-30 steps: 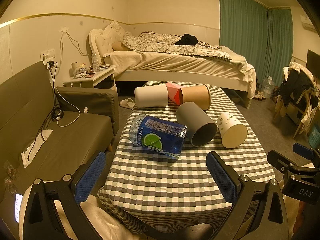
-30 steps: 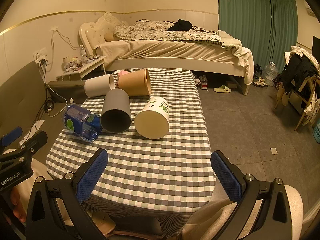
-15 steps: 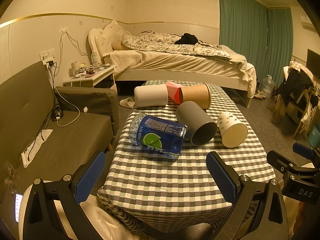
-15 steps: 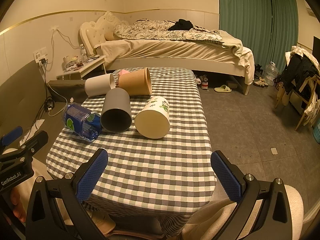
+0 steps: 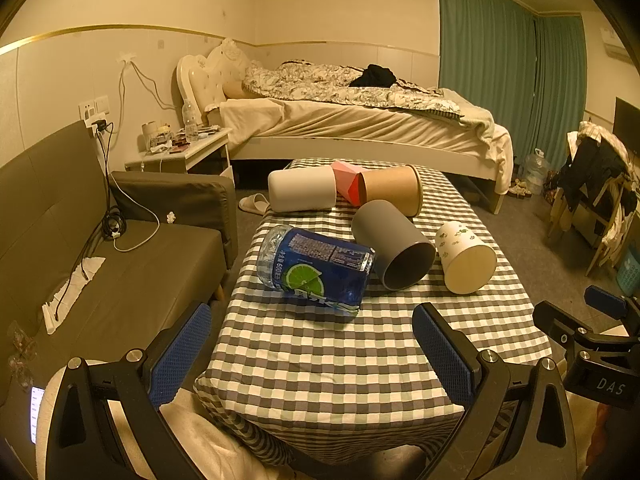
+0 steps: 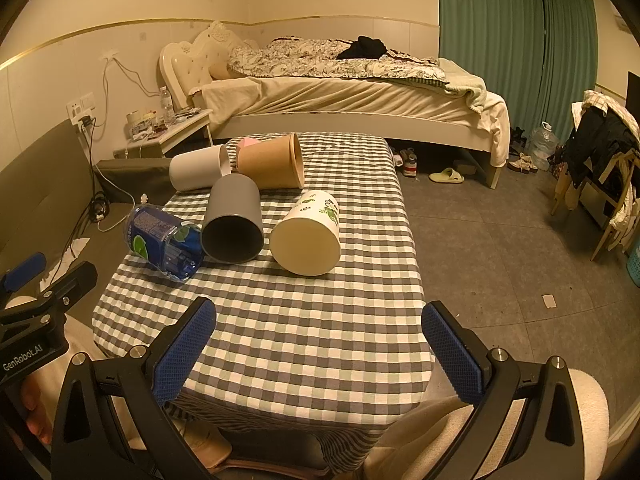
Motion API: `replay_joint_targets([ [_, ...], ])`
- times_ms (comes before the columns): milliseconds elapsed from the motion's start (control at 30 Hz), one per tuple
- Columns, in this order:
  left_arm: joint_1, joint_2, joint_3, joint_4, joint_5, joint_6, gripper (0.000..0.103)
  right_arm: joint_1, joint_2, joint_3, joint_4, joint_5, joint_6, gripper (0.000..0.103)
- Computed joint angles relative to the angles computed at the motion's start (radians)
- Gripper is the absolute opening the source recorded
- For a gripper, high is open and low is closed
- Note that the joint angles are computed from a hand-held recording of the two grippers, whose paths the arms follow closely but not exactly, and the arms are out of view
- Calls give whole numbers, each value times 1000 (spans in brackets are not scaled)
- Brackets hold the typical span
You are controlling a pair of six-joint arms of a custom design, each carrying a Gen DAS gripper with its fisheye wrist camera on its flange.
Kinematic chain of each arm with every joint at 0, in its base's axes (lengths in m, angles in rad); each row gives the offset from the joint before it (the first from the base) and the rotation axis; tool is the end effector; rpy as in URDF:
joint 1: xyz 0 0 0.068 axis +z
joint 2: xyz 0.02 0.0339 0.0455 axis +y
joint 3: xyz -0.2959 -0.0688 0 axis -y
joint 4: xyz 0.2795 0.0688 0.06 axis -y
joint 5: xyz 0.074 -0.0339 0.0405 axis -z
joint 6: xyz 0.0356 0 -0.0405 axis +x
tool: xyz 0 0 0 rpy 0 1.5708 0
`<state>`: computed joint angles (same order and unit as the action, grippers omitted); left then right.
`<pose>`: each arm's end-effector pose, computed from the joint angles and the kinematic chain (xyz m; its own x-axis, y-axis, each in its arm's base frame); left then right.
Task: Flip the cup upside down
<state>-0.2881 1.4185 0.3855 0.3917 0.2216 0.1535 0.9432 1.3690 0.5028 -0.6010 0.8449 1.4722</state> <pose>0.2441 -0.0805 0.1316 -0.4986 0.3033 -0.8120 0.5285 0.8489 -0.0074 0.1375 0.1443 0.1322 -0.5470 0.3709 -0.7505 0.5328 0.8457 0.0297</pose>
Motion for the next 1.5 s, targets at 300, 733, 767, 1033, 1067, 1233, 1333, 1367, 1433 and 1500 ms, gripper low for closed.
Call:
replay_joint_targets([
  [300,15,54,-5,27,10,3,103,-10,3,-1,13,-12,-20,103],
  [733,32,229,345,-194,14,-36,103,-351,-126,88,191,-167,-637,103],
  [767,32,259,389,-207,10,-41,103,-404,-109,114,221,-196,-717,103],
  [1033,8,522,712,-230,-97,-110,103,-726,215,451,325,-442,-1153,103],
  [1067,9,559,759,-246,-100,-119,103,-762,282,516,324,-488,-1200,103],
  [1233,17,714,949,-314,-127,-132,103,-862,553,791,246,-616,-1326,103],
  [1333,20,791,1037,-357,-141,-136,103,-908,711,963,165,-705,-1357,102],
  [1367,22,814,1060,-367,-144,-138,103,-919,768,1030,124,-727,-1360,100],
  [1433,24,849,1097,-395,-145,-144,103,-934,854,1126,65,-764,-1356,92],
  [1500,28,881,1138,-433,-131,-145,103,-952,946,1238,-15,-807,-1349,86],
])
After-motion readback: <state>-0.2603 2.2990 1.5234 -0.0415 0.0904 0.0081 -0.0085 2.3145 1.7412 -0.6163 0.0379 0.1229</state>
